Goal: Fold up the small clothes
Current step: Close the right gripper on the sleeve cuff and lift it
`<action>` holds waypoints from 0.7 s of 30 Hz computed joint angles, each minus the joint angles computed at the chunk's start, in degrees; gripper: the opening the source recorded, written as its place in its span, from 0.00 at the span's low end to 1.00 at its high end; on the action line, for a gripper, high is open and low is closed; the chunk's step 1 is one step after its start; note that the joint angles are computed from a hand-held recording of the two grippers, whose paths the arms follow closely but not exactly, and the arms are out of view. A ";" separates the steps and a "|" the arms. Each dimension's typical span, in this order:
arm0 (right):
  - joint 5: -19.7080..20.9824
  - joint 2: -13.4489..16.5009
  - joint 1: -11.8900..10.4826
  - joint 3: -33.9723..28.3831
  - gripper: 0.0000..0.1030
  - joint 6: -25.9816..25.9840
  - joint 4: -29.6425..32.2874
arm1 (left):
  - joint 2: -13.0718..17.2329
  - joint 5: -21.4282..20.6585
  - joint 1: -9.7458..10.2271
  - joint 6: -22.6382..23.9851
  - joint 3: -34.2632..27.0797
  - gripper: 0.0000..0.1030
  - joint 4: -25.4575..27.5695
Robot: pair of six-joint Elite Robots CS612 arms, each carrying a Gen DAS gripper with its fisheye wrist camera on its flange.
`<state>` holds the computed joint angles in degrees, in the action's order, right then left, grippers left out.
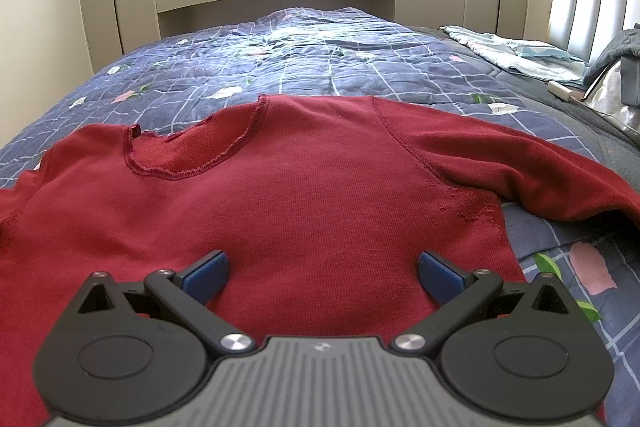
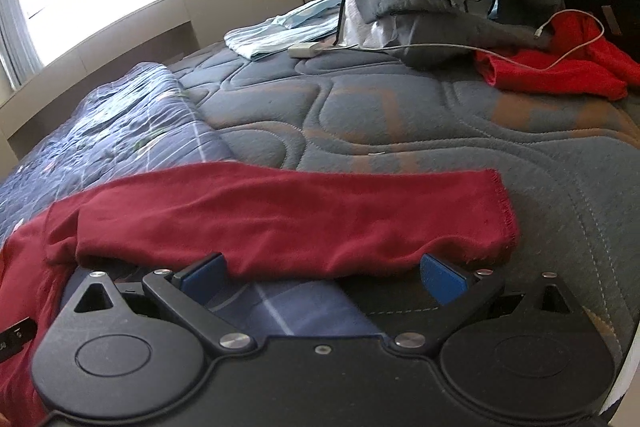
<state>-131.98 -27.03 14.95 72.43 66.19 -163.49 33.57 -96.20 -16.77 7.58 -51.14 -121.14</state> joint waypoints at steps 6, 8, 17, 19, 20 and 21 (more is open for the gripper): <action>0.76 -0.26 -0.46 0.46 1.00 2.89 0.54 | 0.01 0.05 -0.01 0.04 -0.02 1.00 -0.03; 1.30 -0.54 -0.72 1.15 1.00 5.83 0.21 | 0.01 0.05 -0.01 0.04 -0.02 1.00 -0.03; -1.08 -0.40 -1.55 4.91 0.99 25.20 -10.61 | -0.55 -1.16 0.24 -0.45 0.40 1.00 0.97; -1.82 -0.50 -1.65 4.91 0.94 28.79 -9.63 | -1.31 -2.97 0.58 -0.17 1.06 1.00 2.19; -2.17 -0.64 -1.71 4.93 0.92 30.19 -8.77 | -1.73 -3.52 0.70 0.35 1.44 1.00 2.88; -2.35 -0.99 -1.72 5.11 0.86 32.90 -6.98 | -2.14 -3.83 0.78 1.00 1.76 1.00 3.62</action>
<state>-134.34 -28.03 13.24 77.54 99.09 -170.47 31.43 -100.03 -15.99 8.59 -49.38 -117.52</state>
